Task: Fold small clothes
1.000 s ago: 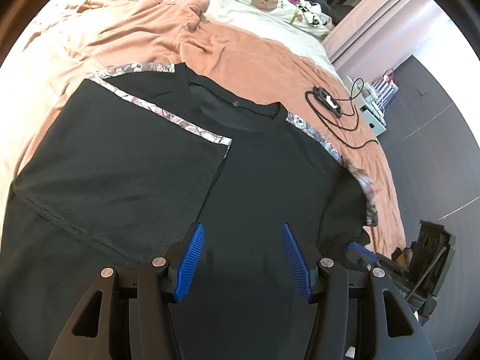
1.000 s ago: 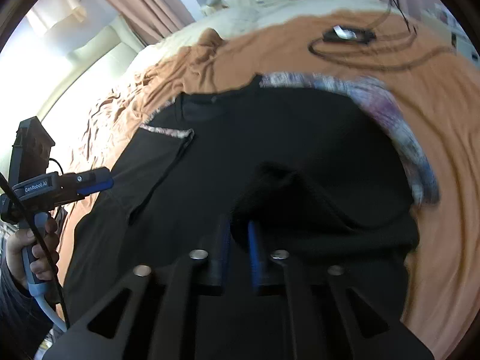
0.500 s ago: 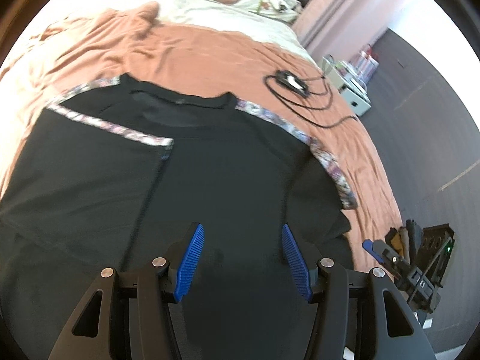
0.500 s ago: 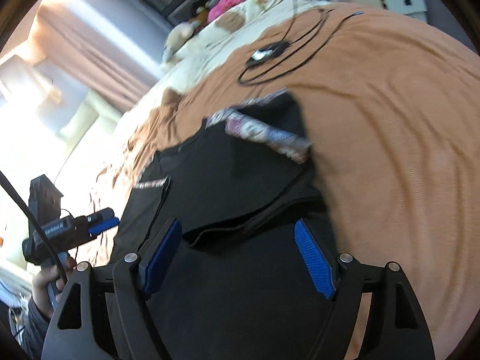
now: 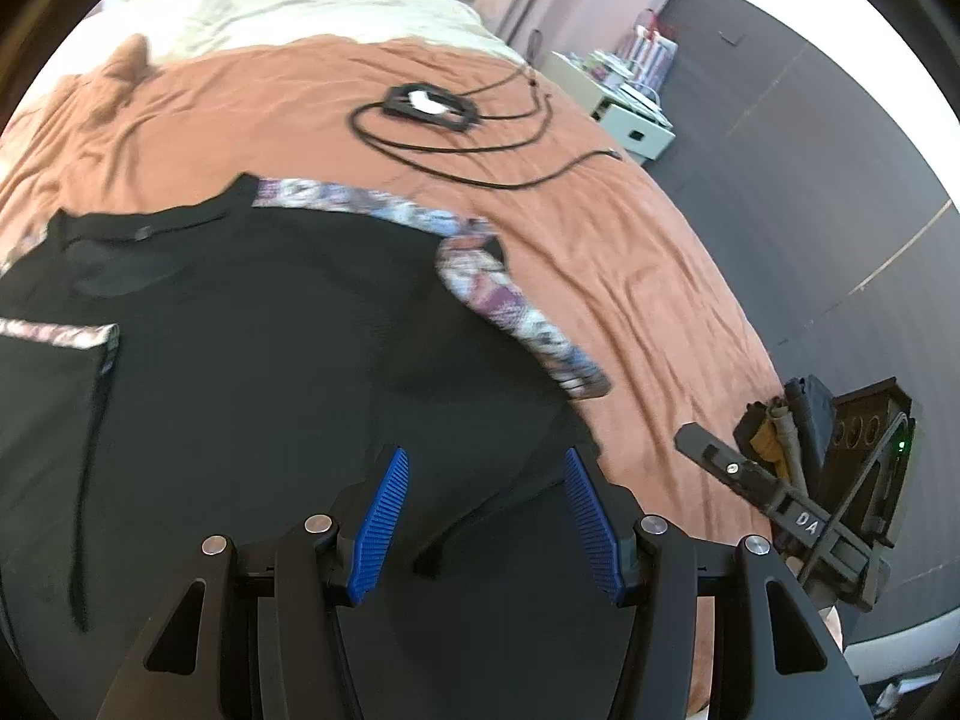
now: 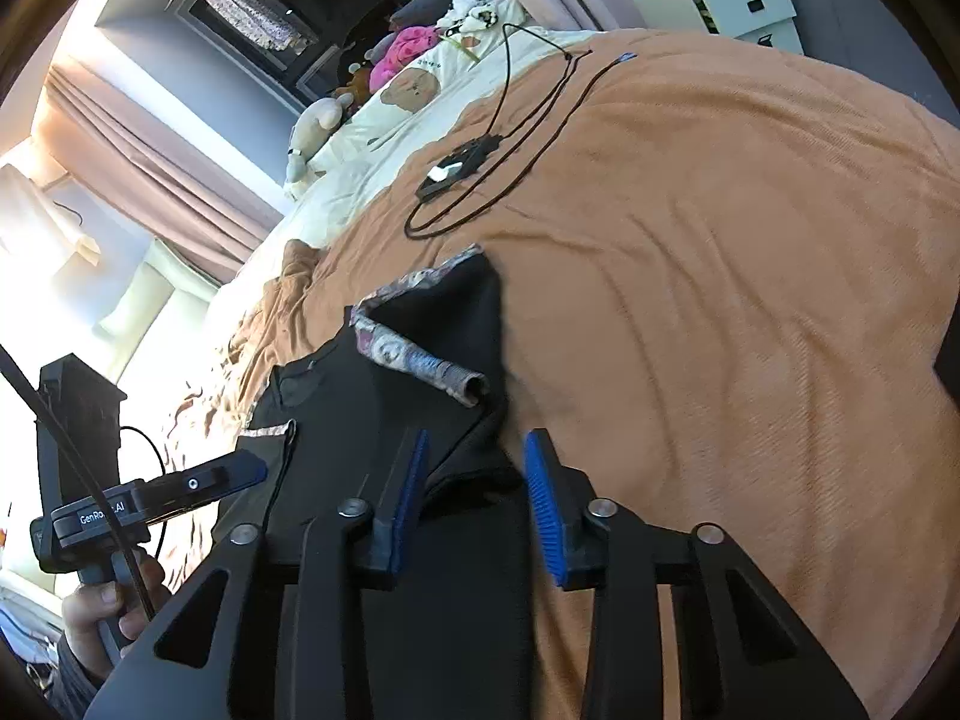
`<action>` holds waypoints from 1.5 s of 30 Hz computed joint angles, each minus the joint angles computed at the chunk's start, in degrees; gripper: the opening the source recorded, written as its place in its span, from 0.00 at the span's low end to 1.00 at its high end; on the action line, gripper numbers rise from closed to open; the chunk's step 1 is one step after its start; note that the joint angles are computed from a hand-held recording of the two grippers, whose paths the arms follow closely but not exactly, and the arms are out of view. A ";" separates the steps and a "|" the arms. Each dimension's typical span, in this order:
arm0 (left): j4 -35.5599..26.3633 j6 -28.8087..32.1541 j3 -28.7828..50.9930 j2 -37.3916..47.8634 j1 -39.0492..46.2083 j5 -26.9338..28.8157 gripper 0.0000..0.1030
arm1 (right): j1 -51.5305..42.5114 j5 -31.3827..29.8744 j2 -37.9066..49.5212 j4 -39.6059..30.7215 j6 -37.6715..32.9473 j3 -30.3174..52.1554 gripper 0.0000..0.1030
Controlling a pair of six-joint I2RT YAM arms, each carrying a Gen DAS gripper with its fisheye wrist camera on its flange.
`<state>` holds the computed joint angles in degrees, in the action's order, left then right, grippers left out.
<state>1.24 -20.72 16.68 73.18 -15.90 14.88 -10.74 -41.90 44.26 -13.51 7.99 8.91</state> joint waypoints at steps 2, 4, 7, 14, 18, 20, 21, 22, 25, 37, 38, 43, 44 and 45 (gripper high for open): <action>2.50 -1.74 1.26 3.51 -2.77 -1.08 0.55 | -1.26 0.69 1.00 -0.67 -1.36 0.53 0.26; 4.85 -3.43 3.03 7.91 -5.53 -2.32 0.55 | -2.52 0.47 2.83 -0.40 -1.49 0.73 0.25; 7.44 -5.60 5.49 12.98 -8.55 -3.45 0.55 | -4.73 -0.43 3.98 -1.94 -2.25 1.66 0.25; 11.72 -8.90 12.40 24.56 -15.03 -6.64 0.56 | -8.24 -1.76 7.08 -3.78 -2.88 3.58 0.25; 9.05 -8.83 17.96 30.55 -18.52 -12.16 0.56 | -9.15 -1.80 9.39 -3.62 -2.74 4.25 0.25; 7.47 -8.80 20.68 33.37 -19.56 -14.93 0.56 | -8.92 -1.56 9.14 -4.11 -2.22 4.36 0.25; 6.90 -8.87 21.69 34.44 -19.69 -15.88 0.56 | -8.74 -1.34 8.76 -4.29 -1.83 4.34 0.25; 6.12 -9.24 22.85 35.69 -19.75 -17.16 0.56 | -8.37 -1.06 8.08 -4.62 -1.28 4.31 0.25; 5.40 -10.64 24.62 38.07 -18.96 -18.81 0.56 | -6.95 -0.13 7.12 -4.69 0.02 4.18 0.25; 8.20 -9.53 14.64 24.87 -13.37 -18.94 0.05 | -2.00 1.95 8.83 -1.34 2.15 4.15 0.25; 7.75 -8.83 13.54 23.05 -12.31 -18.50 0.04 | -1.49 2.22 8.41 -1.36 2.49 4.13 0.25; 4.92 -5.31 9.76 15.82 -6.18 -17.13 0.04 | 0.12 2.54 9.31 0.50 3.02 4.10 0.25; 4.41 -4.51 9.23 14.63 -5.23 -16.92 0.04 | 0.50 2.90 9.30 0.71 2.99 4.08 0.25; 3.66 -3.25 8.61 13.06 -3.81 -16.71 0.04 | 1.06 3.24 9.30 1.14 3.30 3.89 0.25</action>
